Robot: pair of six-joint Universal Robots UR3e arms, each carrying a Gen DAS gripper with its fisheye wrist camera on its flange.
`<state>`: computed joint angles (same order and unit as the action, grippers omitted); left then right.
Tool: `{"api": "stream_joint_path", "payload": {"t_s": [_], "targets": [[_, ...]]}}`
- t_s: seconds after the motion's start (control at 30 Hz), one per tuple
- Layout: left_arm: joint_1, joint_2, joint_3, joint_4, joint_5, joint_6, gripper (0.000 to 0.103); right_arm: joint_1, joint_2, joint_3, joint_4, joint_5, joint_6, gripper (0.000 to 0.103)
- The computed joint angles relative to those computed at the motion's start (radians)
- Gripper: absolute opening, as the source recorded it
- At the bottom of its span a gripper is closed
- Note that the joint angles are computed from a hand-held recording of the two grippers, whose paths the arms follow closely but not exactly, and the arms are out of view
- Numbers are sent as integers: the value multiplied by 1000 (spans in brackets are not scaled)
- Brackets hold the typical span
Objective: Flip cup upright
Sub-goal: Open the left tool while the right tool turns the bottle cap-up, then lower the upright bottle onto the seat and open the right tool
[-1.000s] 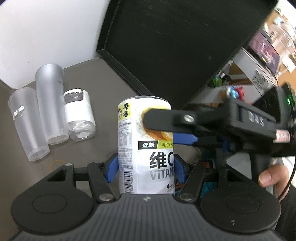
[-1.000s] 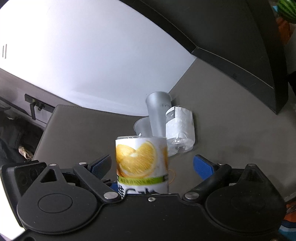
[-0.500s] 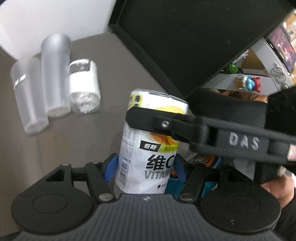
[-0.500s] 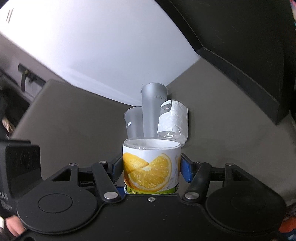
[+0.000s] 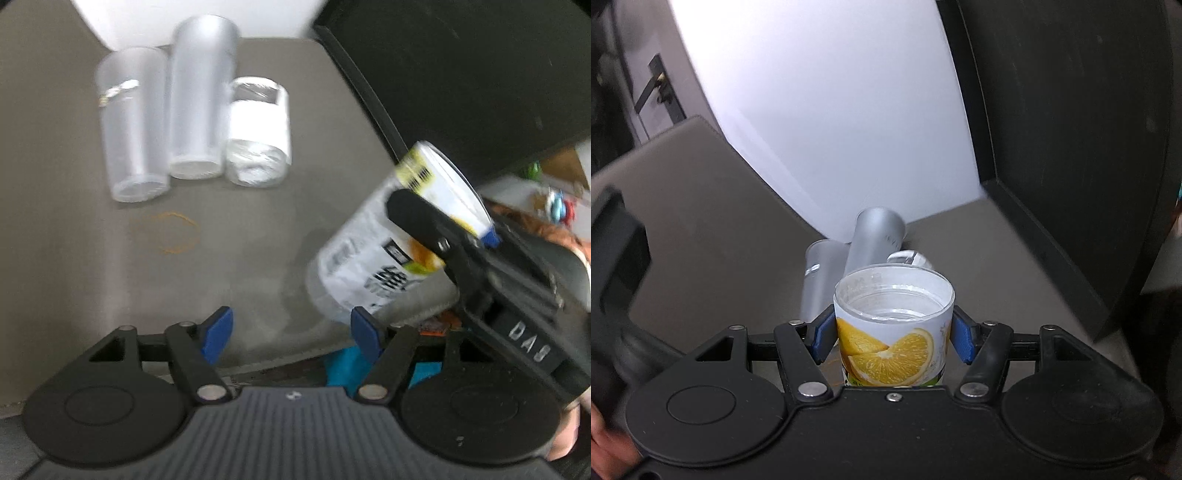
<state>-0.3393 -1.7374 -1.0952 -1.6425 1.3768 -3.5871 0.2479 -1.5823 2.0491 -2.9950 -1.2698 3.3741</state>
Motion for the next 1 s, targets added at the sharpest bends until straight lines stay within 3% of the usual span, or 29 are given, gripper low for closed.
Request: {"api": "stream_joint_path", "payload": {"t_s": [0.17, 0.43, 0.63, 1.0], "targets": [[46, 2, 63, -47, 20, 32, 69, 42, 50, 20, -161, -92, 9, 61], [97, -42, 223, -97, 3, 29, 69, 117, 113, -12, -196, -179, -55, 61], [110, -82, 290, -47, -30, -3, 69, 195, 199, -36, -266, -266, -116, 61], [66, -139, 230, 12, -50, -17, 69, 247, 295, -53, -333, -355, -157, 61]]}}
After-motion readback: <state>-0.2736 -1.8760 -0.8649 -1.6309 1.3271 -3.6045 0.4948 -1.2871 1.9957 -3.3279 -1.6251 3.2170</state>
